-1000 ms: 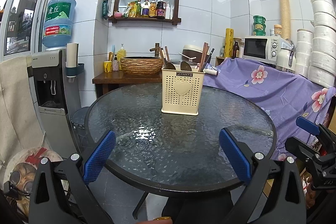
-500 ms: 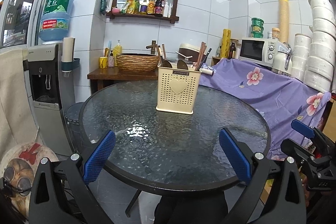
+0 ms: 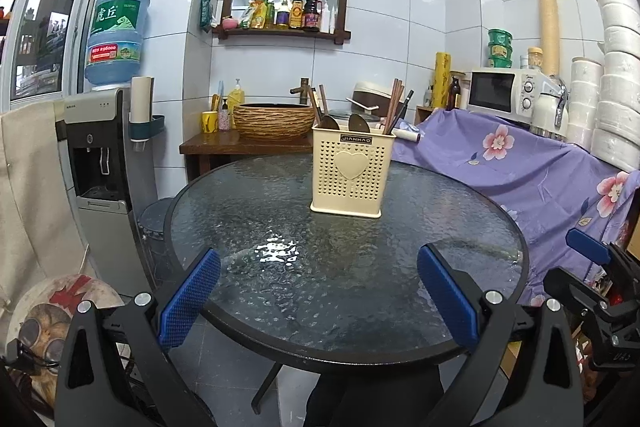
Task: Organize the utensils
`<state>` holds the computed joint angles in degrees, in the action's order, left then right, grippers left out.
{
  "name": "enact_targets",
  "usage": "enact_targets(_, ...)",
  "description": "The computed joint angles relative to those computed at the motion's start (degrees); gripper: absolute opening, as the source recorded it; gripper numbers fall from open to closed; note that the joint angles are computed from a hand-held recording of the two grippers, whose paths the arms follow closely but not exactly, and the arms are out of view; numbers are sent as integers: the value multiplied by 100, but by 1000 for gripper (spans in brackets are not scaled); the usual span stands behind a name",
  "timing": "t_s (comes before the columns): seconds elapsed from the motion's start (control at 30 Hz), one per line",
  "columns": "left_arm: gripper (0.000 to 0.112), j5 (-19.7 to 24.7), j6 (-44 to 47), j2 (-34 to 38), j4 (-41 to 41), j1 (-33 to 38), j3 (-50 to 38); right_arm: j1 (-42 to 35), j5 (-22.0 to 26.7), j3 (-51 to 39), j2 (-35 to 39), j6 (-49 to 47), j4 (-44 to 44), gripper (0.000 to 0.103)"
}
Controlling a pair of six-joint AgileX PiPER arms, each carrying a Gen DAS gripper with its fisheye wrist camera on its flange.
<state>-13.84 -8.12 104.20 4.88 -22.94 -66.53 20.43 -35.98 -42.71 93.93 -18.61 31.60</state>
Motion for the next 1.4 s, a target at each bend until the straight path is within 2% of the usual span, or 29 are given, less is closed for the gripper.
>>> enact_targets(0.07, 97, -42, -25, 3, 37, -8, 33, -13, 25, -11, -9, -5, -9, 97)
enact_targets(0.2, 97, 50, 915, 22, -952, -110, -22, -12, 13, -5, -7, -16, 15, 97)
enact_targets(0.27, 97, -39, 1295, 8, -1312, -142, 16, -5, 0, -8, 10, -18, 36, 97)
enact_targets(0.33, 97, 37, 940, 21, -965, -109, -21, 1, -20, -1, 16, -25, 54, 97)
enact_targets(0.77, 97, 93, 753, 33, -817, -105, -39, 28, -22, -6, 11, -68, 105, 97)
enact_targets(1.4, 97, 5, 1009, 18, -1050, -169, 5, 38, -13, 11, -16, -74, 90, 97)
